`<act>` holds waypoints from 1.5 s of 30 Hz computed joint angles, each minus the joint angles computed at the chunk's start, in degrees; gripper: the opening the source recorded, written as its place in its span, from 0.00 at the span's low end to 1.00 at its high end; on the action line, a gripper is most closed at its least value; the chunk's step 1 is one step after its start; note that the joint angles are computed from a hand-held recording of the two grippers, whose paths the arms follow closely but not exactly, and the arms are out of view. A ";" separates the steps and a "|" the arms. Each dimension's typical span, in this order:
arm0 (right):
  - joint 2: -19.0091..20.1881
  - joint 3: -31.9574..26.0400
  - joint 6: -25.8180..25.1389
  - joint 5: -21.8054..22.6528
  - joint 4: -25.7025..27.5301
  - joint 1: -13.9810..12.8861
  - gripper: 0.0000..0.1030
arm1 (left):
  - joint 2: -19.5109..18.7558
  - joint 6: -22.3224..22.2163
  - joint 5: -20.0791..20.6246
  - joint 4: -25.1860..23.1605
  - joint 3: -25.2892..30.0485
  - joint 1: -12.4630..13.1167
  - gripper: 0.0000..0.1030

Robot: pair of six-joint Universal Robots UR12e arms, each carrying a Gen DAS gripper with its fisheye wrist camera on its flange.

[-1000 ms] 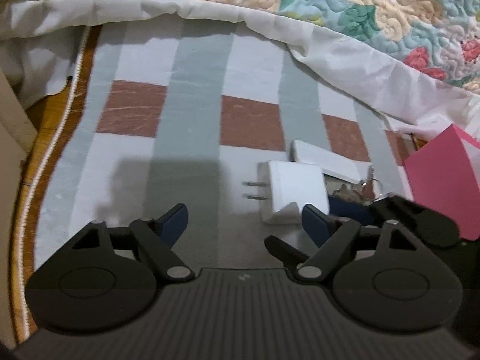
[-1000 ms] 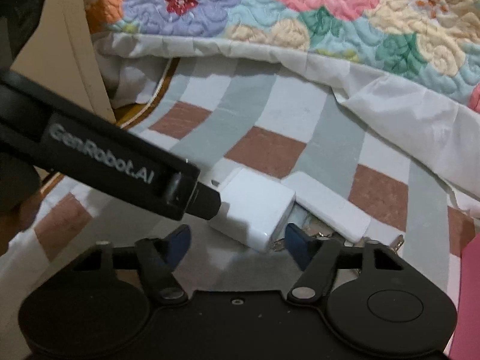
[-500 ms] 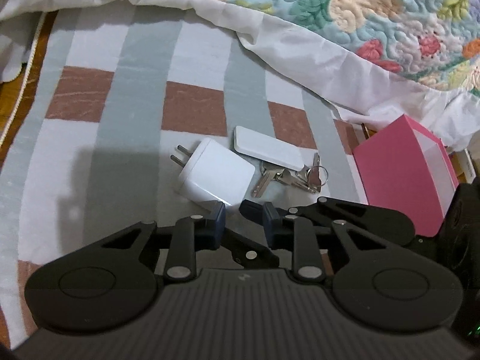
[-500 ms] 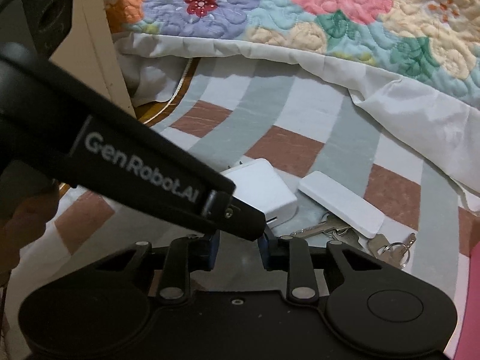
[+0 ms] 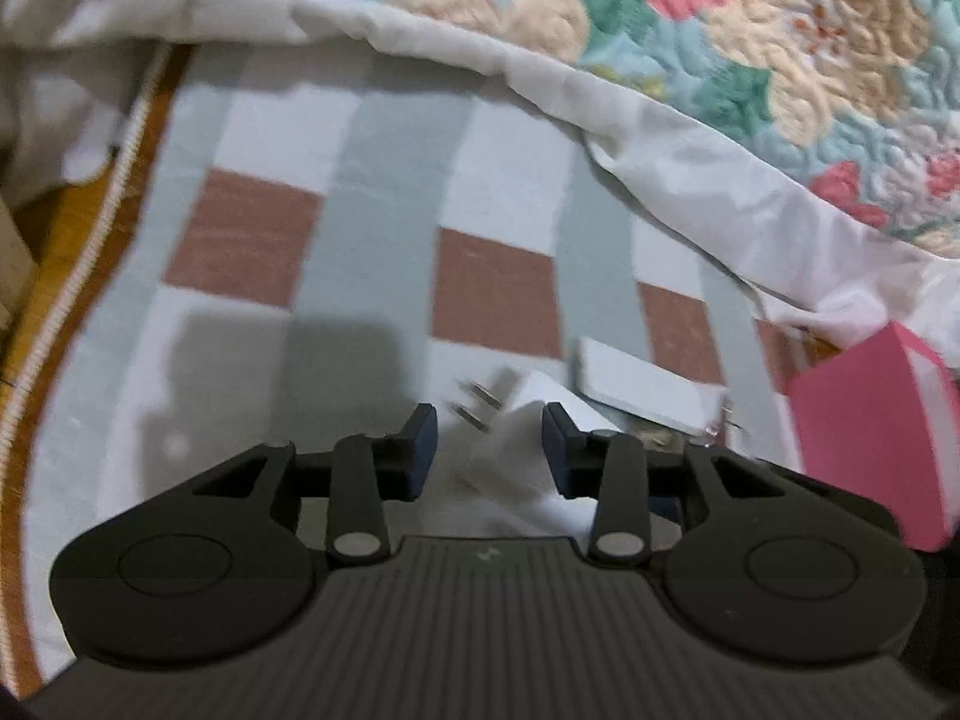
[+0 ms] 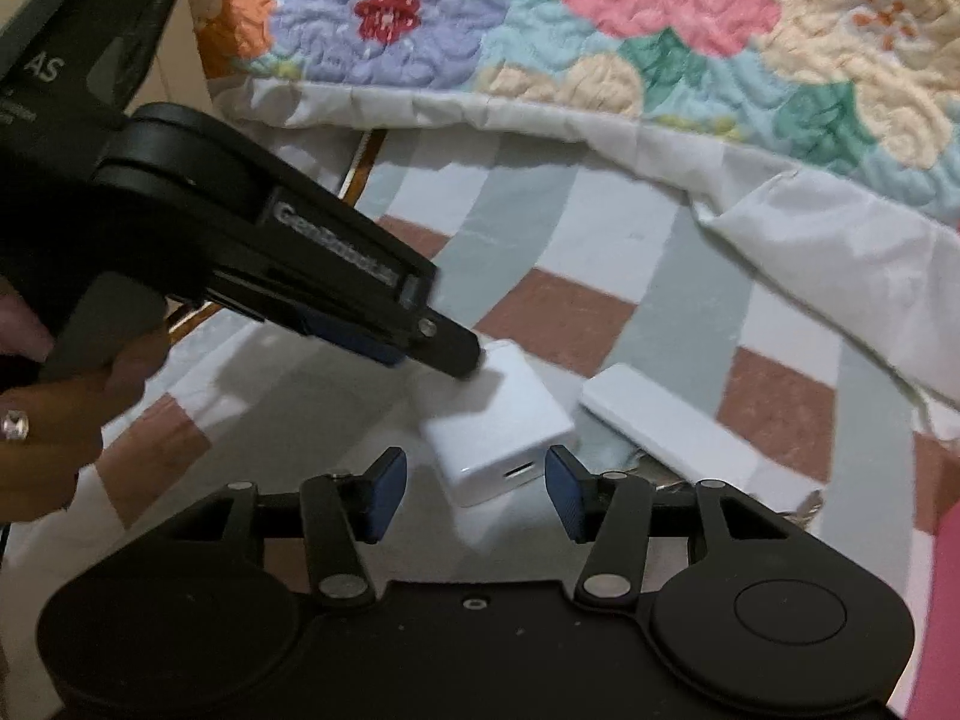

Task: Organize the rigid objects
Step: 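Close the left gripper on the white charger cube and lift it, then carry the charger cube into the pink box and open the left gripper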

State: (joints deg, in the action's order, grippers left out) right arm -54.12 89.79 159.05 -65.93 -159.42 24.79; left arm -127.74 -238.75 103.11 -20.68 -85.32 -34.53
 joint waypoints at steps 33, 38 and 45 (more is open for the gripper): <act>-9.40 10.33 -1.10 -2.97 -7.10 -1.41 0.61 | 1.48 4.24 -2.39 -6.33 4.92 -4.74 0.45; -13.45 13.82 -1.60 -4.59 -10.40 -3.03 0.61 | 0.74 10.01 -0.46 -6.80 8.91 -6.81 0.43; -17.09 14.88 -4.22 -11.50 -9.38 -4.46 0.61 | -3.72 13.85 0.99 -11.14 19.37 -8.60 0.40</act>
State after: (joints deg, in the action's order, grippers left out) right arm -71.21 104.68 154.83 -77.42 -168.80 20.33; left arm -131.45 -224.89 104.10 -31.82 -65.95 -43.13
